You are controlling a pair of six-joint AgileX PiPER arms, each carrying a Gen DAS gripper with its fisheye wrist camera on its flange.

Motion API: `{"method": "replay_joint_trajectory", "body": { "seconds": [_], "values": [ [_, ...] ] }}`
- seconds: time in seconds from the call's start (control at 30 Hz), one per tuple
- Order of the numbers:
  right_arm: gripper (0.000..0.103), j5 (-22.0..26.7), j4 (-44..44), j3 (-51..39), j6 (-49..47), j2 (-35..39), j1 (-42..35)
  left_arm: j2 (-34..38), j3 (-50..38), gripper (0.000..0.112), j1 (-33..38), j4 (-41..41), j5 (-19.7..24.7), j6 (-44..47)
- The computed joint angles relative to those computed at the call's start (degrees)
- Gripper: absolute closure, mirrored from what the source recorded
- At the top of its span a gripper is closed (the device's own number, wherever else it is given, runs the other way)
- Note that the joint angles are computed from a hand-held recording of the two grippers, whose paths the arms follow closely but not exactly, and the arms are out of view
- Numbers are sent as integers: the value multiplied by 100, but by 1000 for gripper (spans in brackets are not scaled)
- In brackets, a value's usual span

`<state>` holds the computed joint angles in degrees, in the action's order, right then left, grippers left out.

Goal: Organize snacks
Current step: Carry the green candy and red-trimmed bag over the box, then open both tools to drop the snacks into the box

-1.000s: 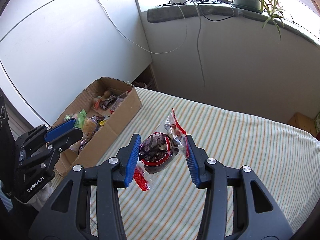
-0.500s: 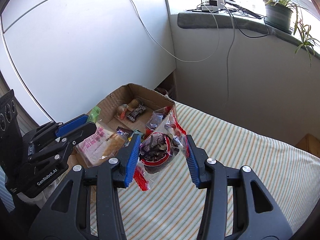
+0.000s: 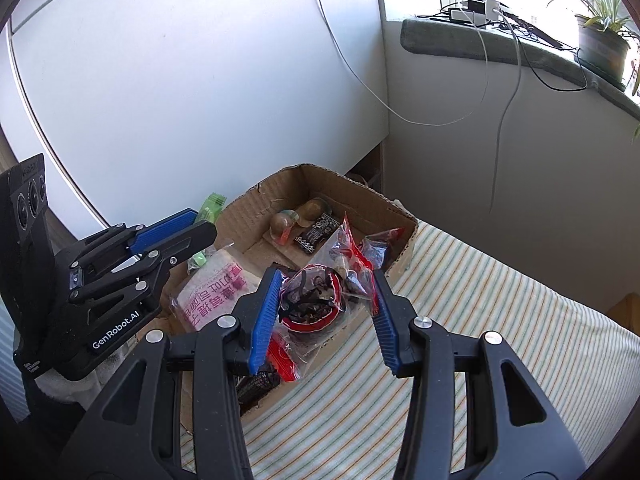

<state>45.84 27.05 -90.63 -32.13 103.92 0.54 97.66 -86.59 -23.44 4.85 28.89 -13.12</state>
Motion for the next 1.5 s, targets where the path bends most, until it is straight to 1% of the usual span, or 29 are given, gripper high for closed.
{"method": "replay_joint_trajectory", "body": {
  "seconds": [0.43, 0.87, 0.93, 0.97, 1.03, 1.17, 1.23, 1.3, 1.4, 1.5],
  "values": [
    [56, 4, -205, -146, 156, 200, 192, 50, -31, 92, 22, 111, 61, -89],
    [52, -246, -429, 26, 155, 119, 317, 85, -114, 91, -54, 415, 152, -373],
    [51, -248, -425, 39, 129, 106, 306, 70, -96, 81, -63, 464, 146, -411],
    [49, -264, -458, 43, 147, 98, 306, 60, -82, 74, -70, 530, 136, -478],
    [39, -369, -498, 114, 167, 46, 299, 40, -57, 73, -64, 586, 120, -534],
    [35, -502, -599, 257, 184, -72, 293, 23, -37, 71, -47, 613, 109, -563],
    [27, -632, -692, 396, 190, -169, 315, 19, -31, 65, -66, 689, 113, -625],
    [24, -797, -811, 535, 240, -260, 341, -3, -7, 57, -95, 799, 111, -725],
    [23, -852, -732, 654, 171, -350, 299, -21, -13, 52, -96, 831, 131, -790],
    [18, -982, -733, 819, 209, -466, 273, -62, 21, 49, -105, 932, 140, -915]
  ]
}}
